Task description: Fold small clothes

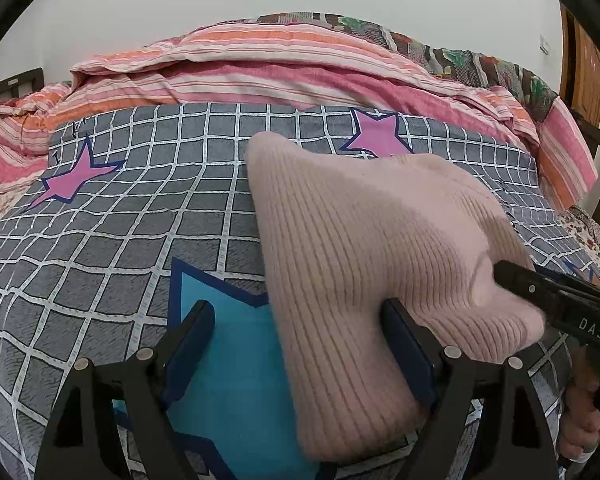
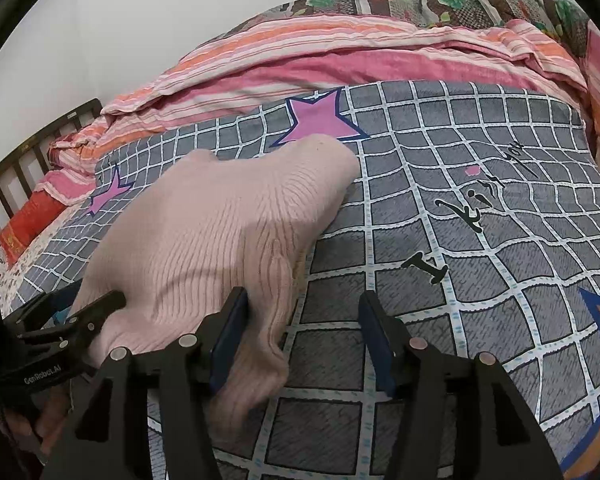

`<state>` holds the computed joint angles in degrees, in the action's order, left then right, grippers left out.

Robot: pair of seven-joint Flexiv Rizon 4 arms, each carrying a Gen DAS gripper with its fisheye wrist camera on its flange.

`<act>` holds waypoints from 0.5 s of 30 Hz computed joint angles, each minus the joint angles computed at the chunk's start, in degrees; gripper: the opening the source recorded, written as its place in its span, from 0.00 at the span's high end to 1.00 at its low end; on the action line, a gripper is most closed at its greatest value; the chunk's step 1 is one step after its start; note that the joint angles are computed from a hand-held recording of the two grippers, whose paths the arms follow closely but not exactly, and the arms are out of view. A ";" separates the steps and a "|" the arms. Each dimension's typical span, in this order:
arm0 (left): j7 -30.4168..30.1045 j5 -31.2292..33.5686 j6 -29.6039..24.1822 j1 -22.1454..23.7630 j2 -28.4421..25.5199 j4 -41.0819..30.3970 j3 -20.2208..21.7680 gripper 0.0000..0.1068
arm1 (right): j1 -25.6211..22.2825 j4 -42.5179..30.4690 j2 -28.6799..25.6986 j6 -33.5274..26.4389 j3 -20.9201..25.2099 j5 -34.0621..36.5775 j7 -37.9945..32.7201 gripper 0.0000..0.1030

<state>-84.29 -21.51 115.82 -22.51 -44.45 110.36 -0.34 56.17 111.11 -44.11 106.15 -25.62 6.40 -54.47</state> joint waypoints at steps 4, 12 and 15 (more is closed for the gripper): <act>-0.35 0.47 0.01 0.48 -0.02 0.01 -0.41 0.19 | 1.20 0.13 -0.30 -0.14 -1.30 0.43 0.17 0.45; -0.65 1.00 -0.03 0.90 0.01 0.06 -0.66 0.19 | 0.15 -0.05 -0.17 0.24 -0.17 0.38 0.01 0.45; -0.94 1.35 -0.15 1.34 0.02 0.01 -0.99 0.18 | -0.05 -0.08 -0.12 0.28 0.06 0.42 -0.07 0.45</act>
